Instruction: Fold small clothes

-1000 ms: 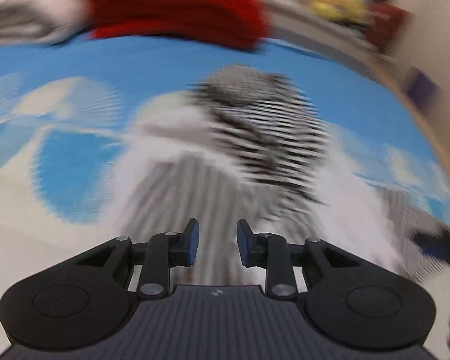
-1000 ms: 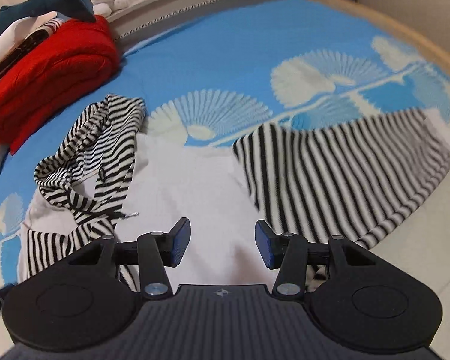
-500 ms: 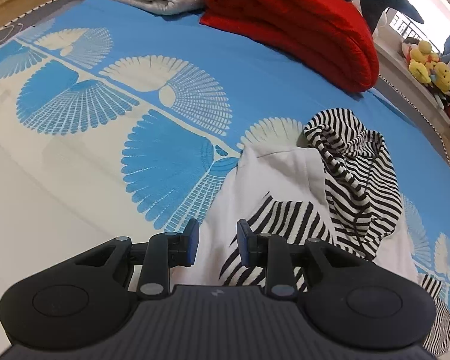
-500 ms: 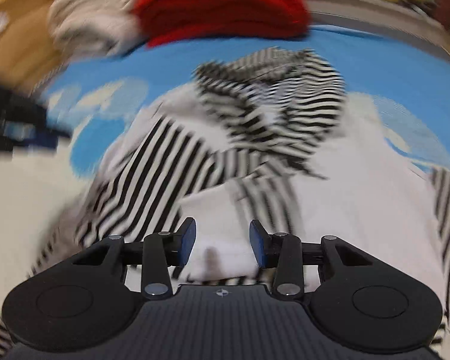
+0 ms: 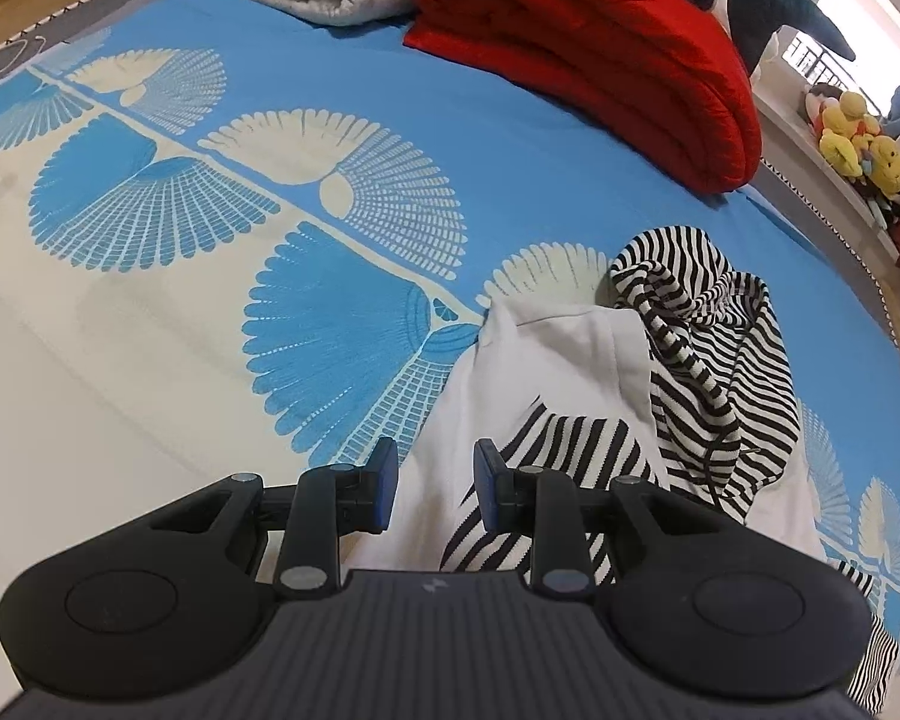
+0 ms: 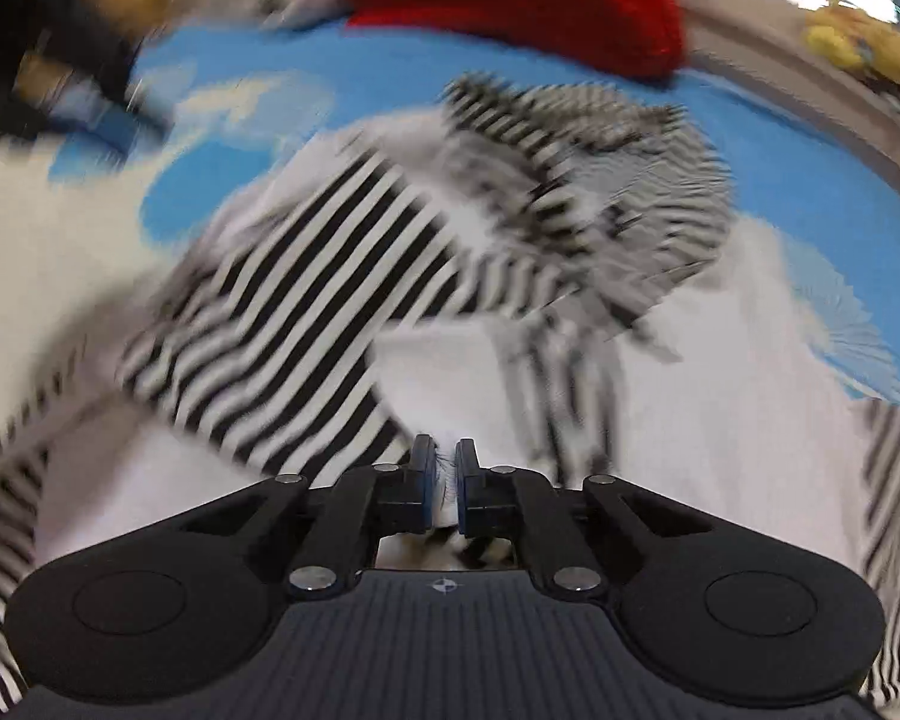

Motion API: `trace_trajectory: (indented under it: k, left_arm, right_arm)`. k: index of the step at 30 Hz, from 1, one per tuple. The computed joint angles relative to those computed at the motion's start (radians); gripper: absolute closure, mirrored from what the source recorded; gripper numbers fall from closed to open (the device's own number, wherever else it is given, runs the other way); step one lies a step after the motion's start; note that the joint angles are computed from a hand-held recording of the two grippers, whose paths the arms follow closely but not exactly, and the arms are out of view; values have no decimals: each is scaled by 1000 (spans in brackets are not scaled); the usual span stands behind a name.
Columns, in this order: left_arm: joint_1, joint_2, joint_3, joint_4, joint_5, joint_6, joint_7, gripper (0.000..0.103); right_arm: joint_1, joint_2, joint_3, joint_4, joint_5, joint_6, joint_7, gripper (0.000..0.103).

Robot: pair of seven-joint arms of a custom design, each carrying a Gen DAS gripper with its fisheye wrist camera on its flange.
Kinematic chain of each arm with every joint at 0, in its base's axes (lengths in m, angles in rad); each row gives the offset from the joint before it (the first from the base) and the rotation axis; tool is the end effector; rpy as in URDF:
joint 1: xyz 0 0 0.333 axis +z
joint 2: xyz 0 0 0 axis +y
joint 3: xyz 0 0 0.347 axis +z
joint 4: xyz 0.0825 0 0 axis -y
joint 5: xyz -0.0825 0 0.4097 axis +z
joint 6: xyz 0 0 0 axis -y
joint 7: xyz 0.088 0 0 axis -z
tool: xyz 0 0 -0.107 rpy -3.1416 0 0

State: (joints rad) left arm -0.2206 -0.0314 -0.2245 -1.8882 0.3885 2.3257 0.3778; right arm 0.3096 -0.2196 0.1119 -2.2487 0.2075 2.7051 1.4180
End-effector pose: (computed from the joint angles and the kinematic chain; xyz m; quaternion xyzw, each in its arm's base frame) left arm 0.5575 -0.2605 0.5911 -0.8355 0.4702 -0.2328 0.1630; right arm 0.4981 0.2198 0.5527 -0.7910 0.5115 -0.1519 0.2993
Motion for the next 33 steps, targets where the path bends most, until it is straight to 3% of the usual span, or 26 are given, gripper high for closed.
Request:
trace_trajectory:
  k: [2, 4, 7, 8, 10, 12, 14, 16, 17, 21, 25, 27, 28, 29, 31, 33]
  left_arm:
    - [-1, 1, -1, 0, -5, 8, 10, 73]
    - [-4, 5, -2, 1, -17, 18, 28, 73]
    - [-9, 17, -2, 2, -61, 33, 79, 73]
    - [-11, 20, -3, 1, -71, 36, 83, 73]
    - [-14, 28, -4, 6, -71, 26, 85, 73]
    - [-17, 31, -5, 10, -56, 16, 79, 73]
    - [-18, 28, -4, 6, -52, 16, 69, 73]
    - [-18, 27, -3, 3, -53, 16, 61, 73]
    - [-18, 26, -3, 2, -54, 14, 58, 73]
    - [-14, 25, 0, 3, -63, 15, 53, 73]
    - [-10, 24, 3, 4, -70, 24, 57, 73]
    - [-8, 24, 4, 4, -76, 29, 63, 73]
    - [-7, 23, 4, 4, -77, 29, 69, 73]
    - [-7, 22, 4, 3, -77, 29, 74, 73]
    - [-6, 21, 4, 2, -76, 26, 79, 73]
    - [-5, 19, 4, 0, -76, 23, 81, 73]
  right_arm:
    - [-32, -35, -7, -24, 27, 96, 86, 103]
    - [-111, -59, 18, -42, -17, 152, 248, 103]
    - [-221, -81, 44, -56, -87, 129, 467, 103]
    - [-225, -83, 26, -59, -93, 103, 499, 103]
    - [-149, -69, -52, -54, 15, 68, 397, 103]
    - [-96, -58, -78, -49, 70, 65, 288, 99]
    - [3, -53, -118, -42, 176, 66, 65, 94]
    - [60, -50, -121, -40, 247, 55, -104, 74]
    - [78, -47, -110, -42, 265, 50, -166, 71]
    - [73, -15, -46, -33, 225, 17, -245, 68]
    - [14, 26, 36, -21, -1, -17, -128, 55]
    - [10, 26, 39, -33, -61, -19, -117, 56]
    - [8, 28, 42, -35, -91, -10, -108, 61]
    - [3, 27, 46, -37, -120, -4, -84, 77]
    - [19, 21, 18, -25, -58, -18, -87, 93]
    - [27, 9, -15, -15, 41, -8, -86, 94]
